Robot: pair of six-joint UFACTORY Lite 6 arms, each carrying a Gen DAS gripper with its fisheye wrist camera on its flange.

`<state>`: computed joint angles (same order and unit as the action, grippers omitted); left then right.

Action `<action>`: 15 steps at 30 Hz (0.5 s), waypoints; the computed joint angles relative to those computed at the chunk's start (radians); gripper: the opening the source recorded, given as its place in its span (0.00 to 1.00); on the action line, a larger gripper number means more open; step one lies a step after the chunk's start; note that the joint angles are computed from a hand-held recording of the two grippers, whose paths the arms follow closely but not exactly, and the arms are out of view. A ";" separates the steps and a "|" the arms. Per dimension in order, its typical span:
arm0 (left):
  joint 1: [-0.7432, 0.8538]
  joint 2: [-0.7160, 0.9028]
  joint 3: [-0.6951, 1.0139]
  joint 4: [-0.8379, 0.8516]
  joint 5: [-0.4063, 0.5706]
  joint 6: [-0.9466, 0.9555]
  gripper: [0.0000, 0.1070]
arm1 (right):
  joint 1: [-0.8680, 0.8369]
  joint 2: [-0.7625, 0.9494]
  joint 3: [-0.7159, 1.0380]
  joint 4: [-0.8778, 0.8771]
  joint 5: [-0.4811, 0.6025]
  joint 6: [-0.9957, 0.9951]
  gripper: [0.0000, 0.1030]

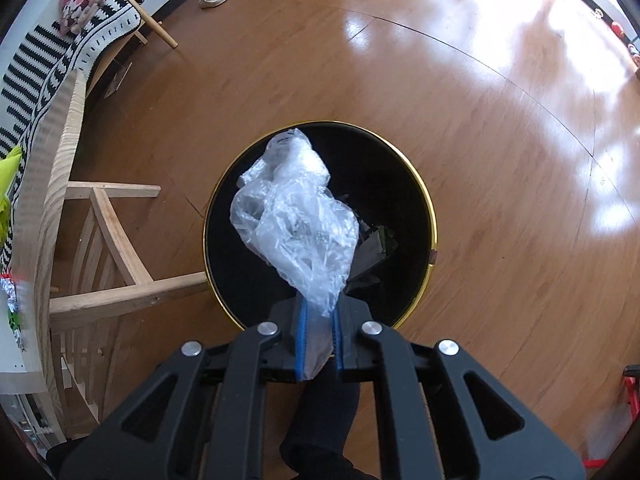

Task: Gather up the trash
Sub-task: 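Carry both bags over the black bin and open both tools to drop them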

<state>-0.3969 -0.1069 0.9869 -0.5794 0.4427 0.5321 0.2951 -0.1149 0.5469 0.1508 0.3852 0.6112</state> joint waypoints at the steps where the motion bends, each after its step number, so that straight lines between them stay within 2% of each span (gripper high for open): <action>1: -0.008 0.003 0.002 0.003 0.000 -0.006 0.25 | -0.003 0.002 -0.005 0.016 -0.008 -0.016 0.34; 2: -0.016 0.008 0.002 0.001 -0.004 -0.007 0.25 | -0.009 -0.007 -0.015 0.023 -0.013 -0.026 0.51; 3: -0.025 0.014 0.004 0.001 -0.007 -0.010 0.25 | -0.009 -0.029 -0.026 -0.006 -0.020 0.006 0.78; 6: -0.071 0.022 0.003 0.030 -0.025 -0.061 0.25 | -0.012 -0.079 -0.053 -0.040 -0.033 0.042 0.80; 15: -0.110 0.102 0.031 -0.084 -0.020 0.031 0.25 | -0.112 -0.230 -0.124 -0.048 -0.003 0.067 0.80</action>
